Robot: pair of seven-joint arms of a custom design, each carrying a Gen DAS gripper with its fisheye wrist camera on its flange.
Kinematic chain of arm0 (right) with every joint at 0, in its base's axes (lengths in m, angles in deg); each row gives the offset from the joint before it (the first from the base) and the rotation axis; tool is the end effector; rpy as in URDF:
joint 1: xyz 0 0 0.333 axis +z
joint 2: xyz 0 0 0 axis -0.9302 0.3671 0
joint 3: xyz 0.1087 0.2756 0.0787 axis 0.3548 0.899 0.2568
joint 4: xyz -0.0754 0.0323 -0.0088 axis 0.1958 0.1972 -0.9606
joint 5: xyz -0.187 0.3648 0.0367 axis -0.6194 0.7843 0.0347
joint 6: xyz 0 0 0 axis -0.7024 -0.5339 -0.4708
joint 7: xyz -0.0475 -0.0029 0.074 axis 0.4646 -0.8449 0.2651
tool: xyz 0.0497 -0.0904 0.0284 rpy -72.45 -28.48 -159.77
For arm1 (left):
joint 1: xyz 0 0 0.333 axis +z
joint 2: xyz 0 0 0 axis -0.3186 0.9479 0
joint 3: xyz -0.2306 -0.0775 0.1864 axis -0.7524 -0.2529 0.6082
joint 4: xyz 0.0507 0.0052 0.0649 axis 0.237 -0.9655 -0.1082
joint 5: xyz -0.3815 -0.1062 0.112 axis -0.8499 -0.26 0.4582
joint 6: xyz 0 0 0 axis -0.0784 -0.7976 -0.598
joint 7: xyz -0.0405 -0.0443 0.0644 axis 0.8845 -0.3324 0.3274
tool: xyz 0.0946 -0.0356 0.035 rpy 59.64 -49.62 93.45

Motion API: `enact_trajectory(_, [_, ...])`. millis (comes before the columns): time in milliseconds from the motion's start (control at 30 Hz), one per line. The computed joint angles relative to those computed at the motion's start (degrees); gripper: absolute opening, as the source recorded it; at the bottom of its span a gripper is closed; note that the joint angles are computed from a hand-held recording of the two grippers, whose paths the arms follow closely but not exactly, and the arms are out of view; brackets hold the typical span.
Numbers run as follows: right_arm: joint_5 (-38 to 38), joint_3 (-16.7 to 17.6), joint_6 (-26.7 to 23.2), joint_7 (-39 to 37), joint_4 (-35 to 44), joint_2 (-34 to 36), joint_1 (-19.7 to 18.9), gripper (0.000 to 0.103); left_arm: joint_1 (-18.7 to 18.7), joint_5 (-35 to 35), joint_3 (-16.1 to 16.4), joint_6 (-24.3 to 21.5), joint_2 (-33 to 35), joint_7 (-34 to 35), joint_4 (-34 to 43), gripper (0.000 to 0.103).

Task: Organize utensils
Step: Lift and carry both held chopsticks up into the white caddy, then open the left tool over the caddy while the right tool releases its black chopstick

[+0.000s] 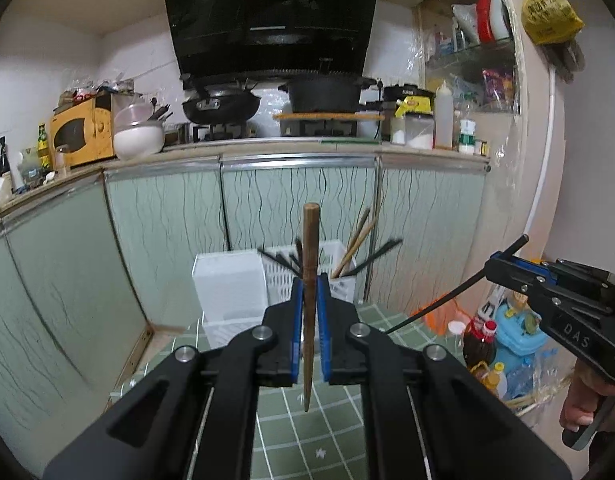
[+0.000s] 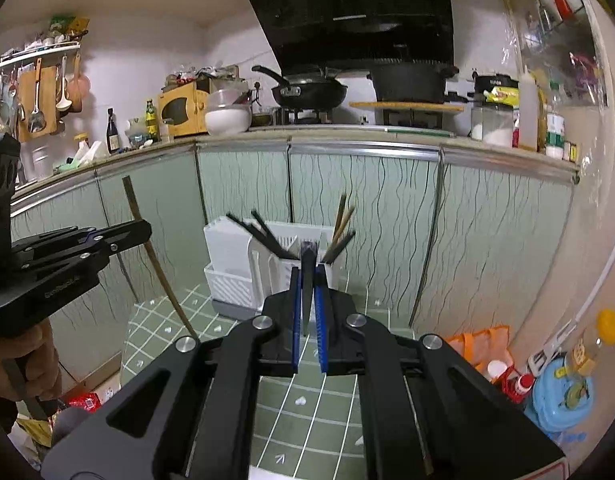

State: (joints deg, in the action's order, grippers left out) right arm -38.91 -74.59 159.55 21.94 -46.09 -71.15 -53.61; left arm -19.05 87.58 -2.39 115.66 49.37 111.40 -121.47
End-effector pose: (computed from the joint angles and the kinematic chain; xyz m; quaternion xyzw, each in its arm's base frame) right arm 0.6035 0.2050 0.5949 -0.6820 0.4622 -0.2937 0.4848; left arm 0.5761 -0.1739 0.6057 -0.5512 0.6144 -0.4184 0.3791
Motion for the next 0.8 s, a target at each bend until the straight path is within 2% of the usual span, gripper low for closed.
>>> enact_trajectory(100, [-3.6,-0.9,-1.1,2.8,2.5,0.9,0.3,0.006,-0.4,-0.2,0.2,0.0,1.7,0.6,3.0,0.008])
enact_trajectory(167, [-6.6,-1.4,-1.8,5.3,4.7,2.0,0.2,0.006,-1.1,-2.7,0.8,0.5,3.4,2.9,5.2,0.008])
enact_trajectory(400, [-11.5,-0.6,-5.0,9.4,13.3,6.8,-1.6,0.006,-5.1,-7.8,3.9,1.0,9.4,10.0,14.0,0.008])
enact_trajectory(567, [-14.6,-0.1,-7.4,11.9,20.0,11.2,-2.5,0.006,-7.4,-13.2,5.7,0.5,14.5,16.0,21.2,0.008])
enact_trajectory(800, [-19.1,0.2,-11.1,14.9,31.2,19.1,-2.9,0.006,-7.5,-25.1,5.0,-1.3,23.4,27.4,33.0,0.008])
